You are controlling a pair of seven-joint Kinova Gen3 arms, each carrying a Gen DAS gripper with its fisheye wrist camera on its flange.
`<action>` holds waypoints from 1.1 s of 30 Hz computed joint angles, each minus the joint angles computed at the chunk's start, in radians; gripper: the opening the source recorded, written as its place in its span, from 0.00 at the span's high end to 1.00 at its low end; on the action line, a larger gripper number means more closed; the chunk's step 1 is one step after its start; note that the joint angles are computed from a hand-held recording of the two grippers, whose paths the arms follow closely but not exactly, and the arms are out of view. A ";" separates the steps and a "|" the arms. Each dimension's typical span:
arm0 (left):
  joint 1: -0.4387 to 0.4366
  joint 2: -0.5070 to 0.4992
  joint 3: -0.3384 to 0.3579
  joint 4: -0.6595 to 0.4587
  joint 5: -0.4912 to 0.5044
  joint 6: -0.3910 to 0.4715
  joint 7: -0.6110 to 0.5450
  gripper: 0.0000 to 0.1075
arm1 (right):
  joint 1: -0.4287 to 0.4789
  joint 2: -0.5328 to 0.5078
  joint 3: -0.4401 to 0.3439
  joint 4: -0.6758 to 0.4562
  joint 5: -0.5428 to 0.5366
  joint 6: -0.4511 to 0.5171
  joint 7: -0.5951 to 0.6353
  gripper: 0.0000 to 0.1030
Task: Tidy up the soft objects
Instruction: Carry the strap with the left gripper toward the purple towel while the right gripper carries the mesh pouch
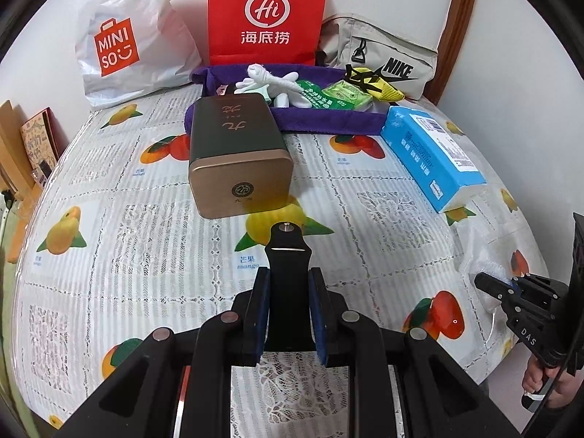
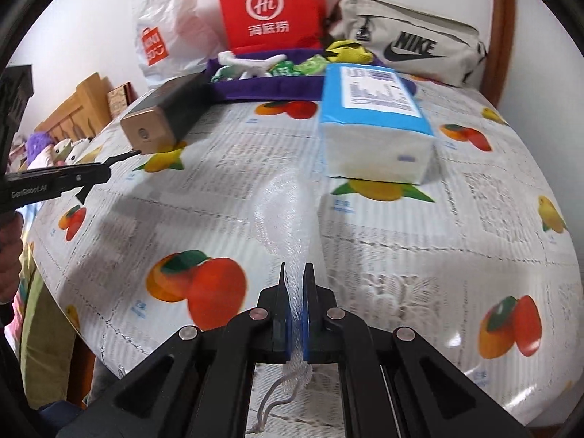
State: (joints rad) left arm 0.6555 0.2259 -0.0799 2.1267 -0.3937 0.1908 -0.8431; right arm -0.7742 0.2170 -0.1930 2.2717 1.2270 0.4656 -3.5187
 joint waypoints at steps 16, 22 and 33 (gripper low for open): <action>-0.028 -0.069 0.032 0.005 -0.046 0.009 0.073 0.82 | 0.024 -0.079 -0.026 -0.032 -0.075 0.055 0.086 0.96; -0.089 -0.091 0.095 -0.006 -0.019 0.015 0.047 0.82 | 0.045 -0.118 -0.037 -0.046 -0.103 0.068 0.115 0.96; -0.138 -0.118 0.136 -0.041 -0.042 0.041 0.073 0.82 | 0.106 -0.159 -0.047 -0.086 -0.145 0.061 0.222 0.96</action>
State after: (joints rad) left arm 0.5177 0.1080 0.0556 2.0855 -0.4361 0.2314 -0.7701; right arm -0.6678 0.0577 -0.2397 2.1852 1.0824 0.5261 -3.2968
